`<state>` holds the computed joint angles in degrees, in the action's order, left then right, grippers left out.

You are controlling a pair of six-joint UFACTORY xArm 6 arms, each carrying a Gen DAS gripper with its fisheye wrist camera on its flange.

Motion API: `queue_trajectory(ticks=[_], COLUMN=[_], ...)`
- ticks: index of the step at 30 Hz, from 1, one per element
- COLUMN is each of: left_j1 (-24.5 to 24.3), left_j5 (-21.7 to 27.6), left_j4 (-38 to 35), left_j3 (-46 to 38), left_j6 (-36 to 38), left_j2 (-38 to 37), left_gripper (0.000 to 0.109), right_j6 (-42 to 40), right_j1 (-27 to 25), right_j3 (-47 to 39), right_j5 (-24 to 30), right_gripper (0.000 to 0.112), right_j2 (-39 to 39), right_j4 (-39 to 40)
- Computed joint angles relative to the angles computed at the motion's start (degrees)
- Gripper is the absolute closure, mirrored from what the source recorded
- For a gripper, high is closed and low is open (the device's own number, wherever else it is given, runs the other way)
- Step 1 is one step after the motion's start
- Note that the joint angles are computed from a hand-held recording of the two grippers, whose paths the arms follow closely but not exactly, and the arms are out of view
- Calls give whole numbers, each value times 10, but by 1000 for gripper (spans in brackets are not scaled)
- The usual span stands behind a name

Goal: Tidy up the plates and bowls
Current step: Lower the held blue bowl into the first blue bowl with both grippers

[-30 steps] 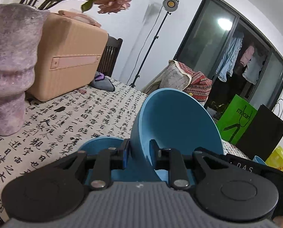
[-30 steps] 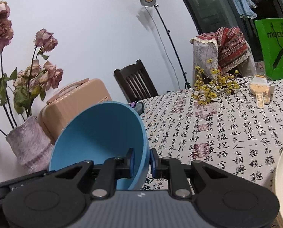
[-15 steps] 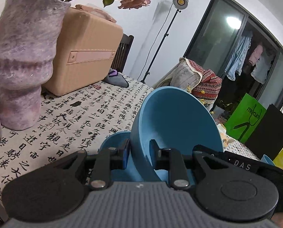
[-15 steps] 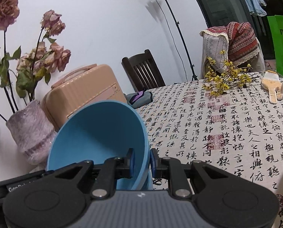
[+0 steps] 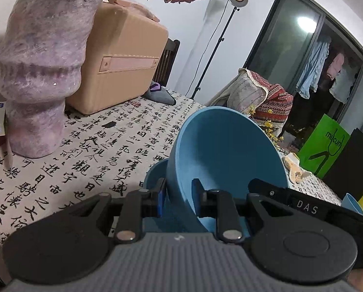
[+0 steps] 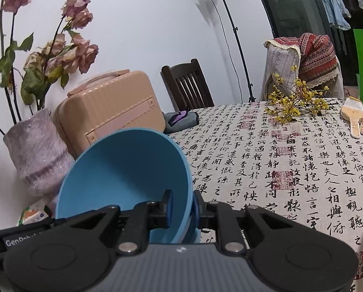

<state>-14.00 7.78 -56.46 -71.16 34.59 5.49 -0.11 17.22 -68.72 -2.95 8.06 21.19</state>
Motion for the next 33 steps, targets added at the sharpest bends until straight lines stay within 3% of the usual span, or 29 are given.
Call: queue_trajectory(ticks=[10, 15, 19, 24, 33], left_j1=[1, -1, 0, 2, 5], left_j5=[-12, -24, -29, -32, -53], left_j4=[79, 111, 154, 190, 259], left_j3=[16, 22, 24, 24, 26], left_j6=[-77, -103, -139, -172, -233], left_j2=[-1, -1, 2, 5, 10], left_gripper=[86, 86, 86, 86, 86], right_j6=[93, 257, 300, 452, 503], right_j1=[-11, -37, -44, -68, -76], right_j3=[8, 13, 13, 0, -12], right_j5=[-11, -19, -23, -23, -21], right_gripper=[96, 96, 96, 99, 101], right_j2=[4, 3, 3, 5, 15], right_j4=[-113, -298, -347, -512, -568])
